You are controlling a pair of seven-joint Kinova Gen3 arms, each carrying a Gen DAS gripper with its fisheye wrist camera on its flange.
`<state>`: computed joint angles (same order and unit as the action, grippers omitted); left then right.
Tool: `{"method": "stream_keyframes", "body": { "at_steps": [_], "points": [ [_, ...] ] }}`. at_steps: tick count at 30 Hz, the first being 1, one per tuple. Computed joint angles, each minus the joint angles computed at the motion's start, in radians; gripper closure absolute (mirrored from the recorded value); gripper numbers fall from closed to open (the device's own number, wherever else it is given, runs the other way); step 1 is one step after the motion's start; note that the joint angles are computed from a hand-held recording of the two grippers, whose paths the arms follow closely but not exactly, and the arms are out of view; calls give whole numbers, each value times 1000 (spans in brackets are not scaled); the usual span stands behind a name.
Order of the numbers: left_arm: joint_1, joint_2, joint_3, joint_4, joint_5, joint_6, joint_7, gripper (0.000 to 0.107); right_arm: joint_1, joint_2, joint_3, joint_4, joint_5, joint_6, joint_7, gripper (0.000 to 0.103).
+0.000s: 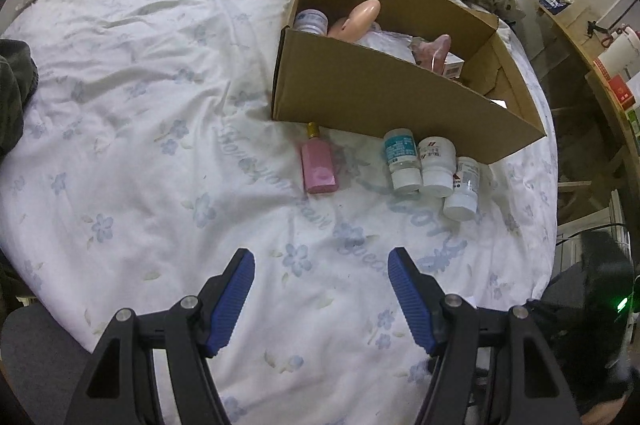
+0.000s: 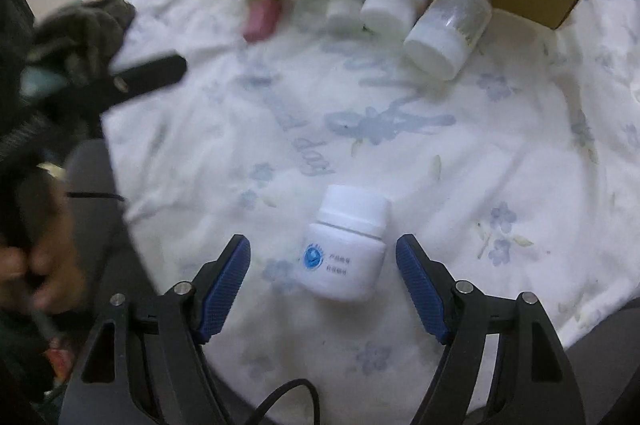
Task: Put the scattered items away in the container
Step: 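Move both tools back and grasp the white jar with the right tool, then grasp the pink perfume bottle with the left tool while the right tool lifts the jar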
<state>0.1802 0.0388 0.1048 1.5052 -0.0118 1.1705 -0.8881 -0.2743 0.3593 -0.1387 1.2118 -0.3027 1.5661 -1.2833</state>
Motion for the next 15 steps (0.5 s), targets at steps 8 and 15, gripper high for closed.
{"method": "stream_keyframes", "body": {
  "at_steps": [8,15],
  "points": [
    [2,79,-4,-67,-9,20,-27,38,24,-45,13,83,-12,-108,3,55],
    [31,228,-30,-204,-63,66,-11,38,126,-118,34,167,-144,-236,3,56]
  ]
}}
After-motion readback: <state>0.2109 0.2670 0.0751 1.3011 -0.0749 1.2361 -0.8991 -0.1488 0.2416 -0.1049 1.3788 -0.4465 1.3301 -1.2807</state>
